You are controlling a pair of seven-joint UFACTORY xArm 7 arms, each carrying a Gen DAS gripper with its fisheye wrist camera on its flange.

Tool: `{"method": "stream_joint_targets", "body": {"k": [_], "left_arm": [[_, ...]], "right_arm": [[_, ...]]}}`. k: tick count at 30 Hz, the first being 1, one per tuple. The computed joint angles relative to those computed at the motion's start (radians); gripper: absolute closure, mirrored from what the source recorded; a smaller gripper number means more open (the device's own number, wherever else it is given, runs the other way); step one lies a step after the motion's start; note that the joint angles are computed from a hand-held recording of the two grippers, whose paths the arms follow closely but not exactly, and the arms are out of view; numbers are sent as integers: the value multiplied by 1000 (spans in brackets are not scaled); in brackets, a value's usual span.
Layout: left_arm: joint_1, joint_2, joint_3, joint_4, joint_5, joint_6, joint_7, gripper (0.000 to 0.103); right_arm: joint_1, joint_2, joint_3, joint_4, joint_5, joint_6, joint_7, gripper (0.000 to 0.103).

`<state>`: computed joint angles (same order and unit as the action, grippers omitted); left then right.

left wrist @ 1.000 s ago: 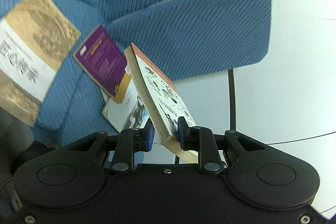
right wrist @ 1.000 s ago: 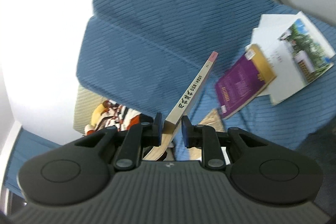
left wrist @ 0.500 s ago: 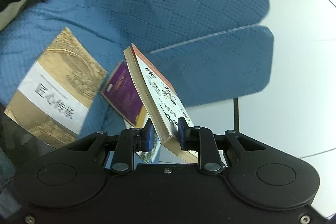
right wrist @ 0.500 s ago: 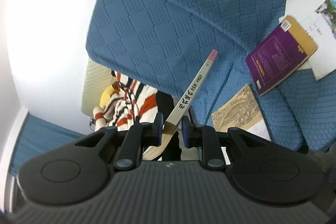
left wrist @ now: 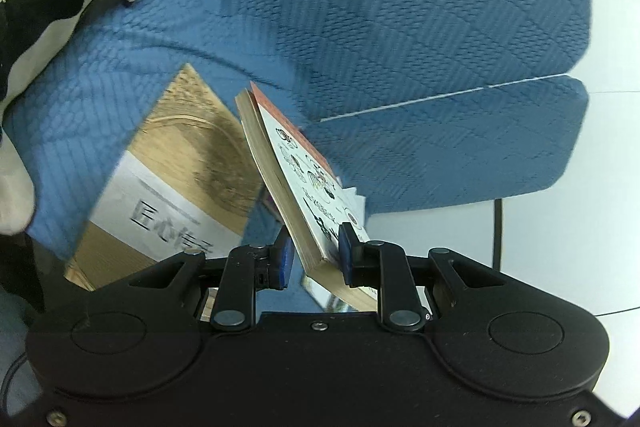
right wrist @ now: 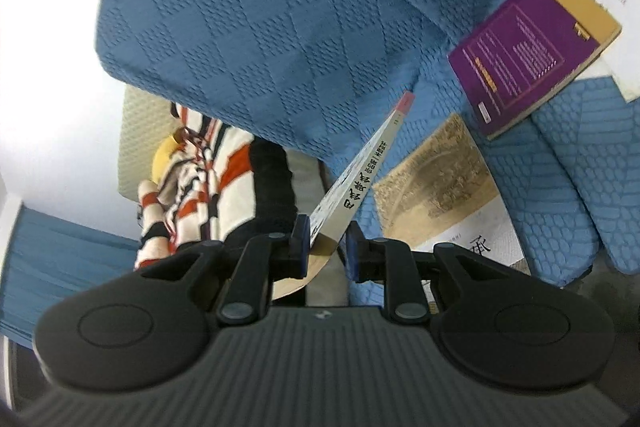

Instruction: Organize objects

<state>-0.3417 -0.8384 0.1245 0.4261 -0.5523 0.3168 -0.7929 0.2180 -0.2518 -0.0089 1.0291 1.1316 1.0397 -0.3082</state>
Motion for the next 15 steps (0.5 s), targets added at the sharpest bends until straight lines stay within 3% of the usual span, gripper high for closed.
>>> {"method": "stream_joint_targets", "body": {"k": [6, 15], "left_arm": [[-26, 12, 56, -59, -22, -17, 58, 81], [-42, 62, 63, -71, -37, 21, 162, 81]], "right_arm": [[13, 46, 28, -15, -19, -27, -5, 81], [-8, 79, 38, -63, -68, -9, 19, 80]]}}
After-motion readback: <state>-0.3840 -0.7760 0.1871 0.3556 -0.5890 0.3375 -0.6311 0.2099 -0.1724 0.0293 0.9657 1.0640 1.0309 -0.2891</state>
